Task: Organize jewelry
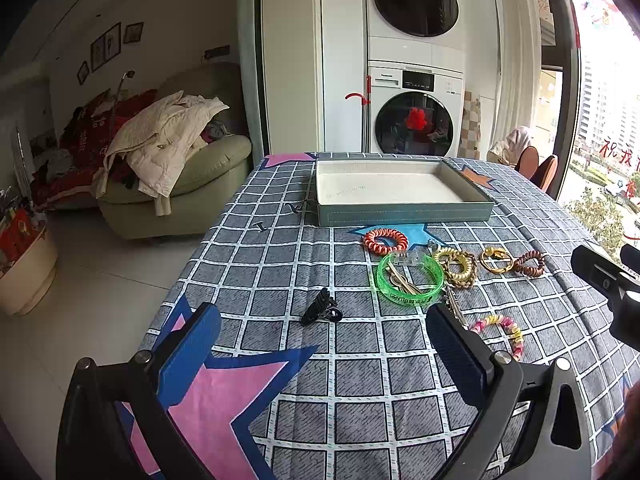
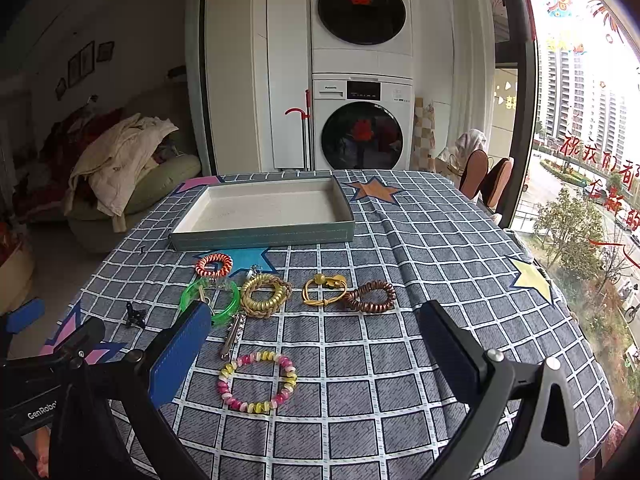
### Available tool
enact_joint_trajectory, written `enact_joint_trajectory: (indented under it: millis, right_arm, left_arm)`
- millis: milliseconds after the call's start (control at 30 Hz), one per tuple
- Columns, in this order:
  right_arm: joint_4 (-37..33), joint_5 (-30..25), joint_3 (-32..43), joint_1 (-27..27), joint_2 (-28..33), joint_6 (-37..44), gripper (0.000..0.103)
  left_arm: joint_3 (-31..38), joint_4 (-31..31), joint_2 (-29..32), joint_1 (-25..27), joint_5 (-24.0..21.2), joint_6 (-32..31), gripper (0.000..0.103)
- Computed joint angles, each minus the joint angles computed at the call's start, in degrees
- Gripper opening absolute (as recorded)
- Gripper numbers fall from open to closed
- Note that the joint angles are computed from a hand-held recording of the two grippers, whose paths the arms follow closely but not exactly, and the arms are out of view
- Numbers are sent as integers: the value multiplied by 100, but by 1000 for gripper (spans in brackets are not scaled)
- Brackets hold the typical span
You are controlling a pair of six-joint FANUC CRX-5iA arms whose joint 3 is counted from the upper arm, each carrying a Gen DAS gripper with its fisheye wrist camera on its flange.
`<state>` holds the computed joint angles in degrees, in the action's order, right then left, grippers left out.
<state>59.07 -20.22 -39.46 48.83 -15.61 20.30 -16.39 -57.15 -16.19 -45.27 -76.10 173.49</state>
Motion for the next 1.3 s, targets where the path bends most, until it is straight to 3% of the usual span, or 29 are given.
enact_joint_trajectory:
  millis: [1000, 1067, 1200, 1300]
  right_arm:
    - [-4, -23, -2, 55, 24, -47, 103]
    - [-12, -27, 1, 54, 24, -37, 103]
    - [-128, -68, 41, 85, 66, 78, 103]
    - [-533, -205, 164, 173, 143, 443, 103]
  left_arm:
    - [-79, -61, -29, -20, 123, 218, 103]
    - [-167, -199, 33, -121, 181, 507, 103]
    - [-253, -51, -24, 72, 527, 585, 103]
    - [-392, 451, -251, 636, 1162, 278, 103]
